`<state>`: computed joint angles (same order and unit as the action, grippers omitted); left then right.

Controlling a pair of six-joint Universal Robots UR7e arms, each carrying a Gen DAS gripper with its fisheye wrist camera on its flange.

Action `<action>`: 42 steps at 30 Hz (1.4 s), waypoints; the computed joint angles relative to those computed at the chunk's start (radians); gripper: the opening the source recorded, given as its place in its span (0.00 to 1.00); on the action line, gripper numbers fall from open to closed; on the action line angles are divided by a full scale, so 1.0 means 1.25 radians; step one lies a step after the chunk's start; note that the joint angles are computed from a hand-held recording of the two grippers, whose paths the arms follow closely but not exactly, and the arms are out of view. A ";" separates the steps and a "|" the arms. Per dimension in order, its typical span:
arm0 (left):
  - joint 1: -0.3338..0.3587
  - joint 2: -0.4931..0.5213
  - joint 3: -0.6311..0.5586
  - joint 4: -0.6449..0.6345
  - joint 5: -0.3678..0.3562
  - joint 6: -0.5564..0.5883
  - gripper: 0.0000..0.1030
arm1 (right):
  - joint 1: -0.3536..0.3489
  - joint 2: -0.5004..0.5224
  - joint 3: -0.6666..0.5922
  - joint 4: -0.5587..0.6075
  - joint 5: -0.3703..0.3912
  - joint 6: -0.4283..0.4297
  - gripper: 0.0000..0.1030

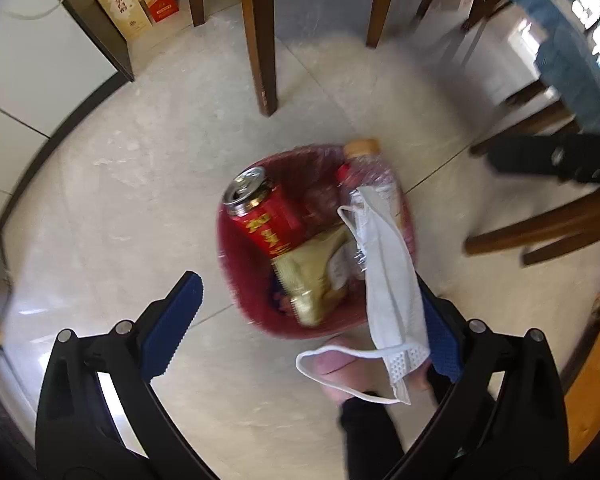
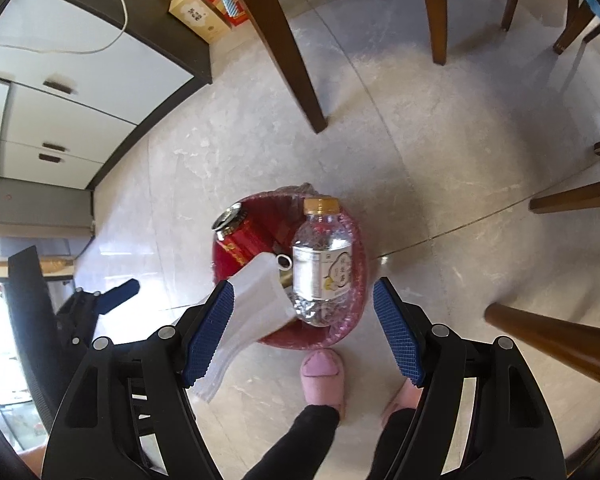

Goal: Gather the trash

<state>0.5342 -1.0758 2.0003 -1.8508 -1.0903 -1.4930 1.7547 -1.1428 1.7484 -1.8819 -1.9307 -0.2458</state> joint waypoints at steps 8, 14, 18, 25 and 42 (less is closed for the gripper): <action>-0.008 0.005 0.003 0.017 0.041 0.030 0.93 | -0.016 0.067 -0.046 0.163 0.104 0.068 0.70; -0.011 0.007 0.005 0.009 0.061 0.082 0.93 | -0.005 0.112 -0.061 0.196 0.148 0.088 0.43; -0.008 -0.002 0.005 0.019 0.069 0.079 0.93 | 0.007 0.134 -0.063 0.184 0.132 0.100 0.11; -0.006 -0.032 0.031 0.012 0.052 0.052 0.93 | 0.008 0.150 -0.071 0.145 0.102 0.115 0.03; -0.052 -0.107 0.082 0.032 0.006 -0.021 0.93 | 0.012 0.163 -0.033 0.085 0.013 0.132 0.09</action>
<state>0.4686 -1.2091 2.1032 -1.8109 -1.0824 -1.5187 1.7695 -0.9394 1.7075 -1.7755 -1.9151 -0.0809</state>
